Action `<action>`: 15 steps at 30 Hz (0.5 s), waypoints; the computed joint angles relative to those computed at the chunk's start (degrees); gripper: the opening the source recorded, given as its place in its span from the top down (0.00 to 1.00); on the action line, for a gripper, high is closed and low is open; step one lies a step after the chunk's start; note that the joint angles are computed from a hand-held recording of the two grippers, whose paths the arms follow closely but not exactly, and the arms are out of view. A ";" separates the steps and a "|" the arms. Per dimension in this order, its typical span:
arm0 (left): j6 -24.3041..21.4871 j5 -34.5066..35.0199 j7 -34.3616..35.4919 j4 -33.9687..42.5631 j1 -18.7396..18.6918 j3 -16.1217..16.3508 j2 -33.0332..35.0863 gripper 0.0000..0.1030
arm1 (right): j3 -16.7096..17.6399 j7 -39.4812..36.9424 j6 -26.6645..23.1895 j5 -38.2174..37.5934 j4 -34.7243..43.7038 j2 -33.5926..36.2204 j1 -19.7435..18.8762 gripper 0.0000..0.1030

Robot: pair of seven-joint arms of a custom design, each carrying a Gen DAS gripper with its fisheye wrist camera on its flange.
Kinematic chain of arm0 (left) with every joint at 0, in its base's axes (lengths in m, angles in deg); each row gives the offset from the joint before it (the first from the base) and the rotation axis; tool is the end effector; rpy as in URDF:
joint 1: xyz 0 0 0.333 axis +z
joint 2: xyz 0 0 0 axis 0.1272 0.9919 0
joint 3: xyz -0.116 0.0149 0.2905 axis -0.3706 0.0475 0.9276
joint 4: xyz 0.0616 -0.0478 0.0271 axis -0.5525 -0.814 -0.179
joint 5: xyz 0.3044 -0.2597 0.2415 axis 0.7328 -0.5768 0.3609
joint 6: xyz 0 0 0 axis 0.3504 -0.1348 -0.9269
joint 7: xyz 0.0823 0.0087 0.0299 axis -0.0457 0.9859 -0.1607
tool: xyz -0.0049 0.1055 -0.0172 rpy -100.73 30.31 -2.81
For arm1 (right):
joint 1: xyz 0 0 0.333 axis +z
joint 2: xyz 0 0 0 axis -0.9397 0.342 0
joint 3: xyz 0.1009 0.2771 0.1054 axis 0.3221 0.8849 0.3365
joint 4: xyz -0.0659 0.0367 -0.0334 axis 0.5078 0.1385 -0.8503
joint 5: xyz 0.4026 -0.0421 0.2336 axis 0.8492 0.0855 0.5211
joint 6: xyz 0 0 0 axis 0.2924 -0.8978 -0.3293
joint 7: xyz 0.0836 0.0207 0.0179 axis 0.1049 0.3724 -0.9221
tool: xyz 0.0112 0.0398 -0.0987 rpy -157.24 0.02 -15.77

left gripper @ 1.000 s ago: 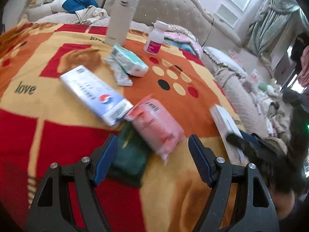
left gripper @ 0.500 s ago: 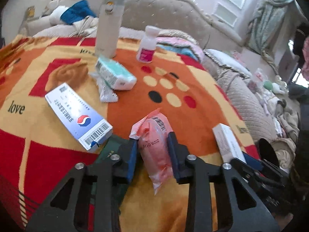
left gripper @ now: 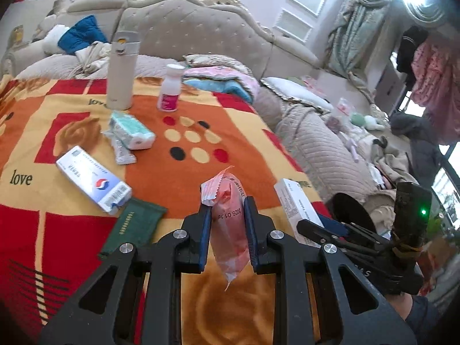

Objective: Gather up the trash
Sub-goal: 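Carry the tablets box and pink packet over the black bin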

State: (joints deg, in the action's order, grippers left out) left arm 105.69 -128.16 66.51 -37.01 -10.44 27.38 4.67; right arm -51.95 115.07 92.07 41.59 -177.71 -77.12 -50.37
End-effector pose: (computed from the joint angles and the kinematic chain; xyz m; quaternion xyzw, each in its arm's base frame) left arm 0.5599 -0.1700 0.5776 -0.5399 0.7053 -0.4481 0.1015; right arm 0.5240 0.3647 0.5394 -0.6408 0.6316 -0.1960 0.3900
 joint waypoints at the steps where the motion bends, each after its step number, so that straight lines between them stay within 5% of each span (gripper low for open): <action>1: -0.22 -0.20 0.45 0.04 -0.35 -0.11 -0.21 0.81 | 0.07 0.91 -0.31 -0.61 -1.18 -1.61 -0.17 0.57; 15: -3.25 1.83 1.14 -0.62 -4.47 -2.72 -1.80 0.81 | 5.43 -1.15 -0.08 8.17 -16.23 -19.04 -8.03 0.57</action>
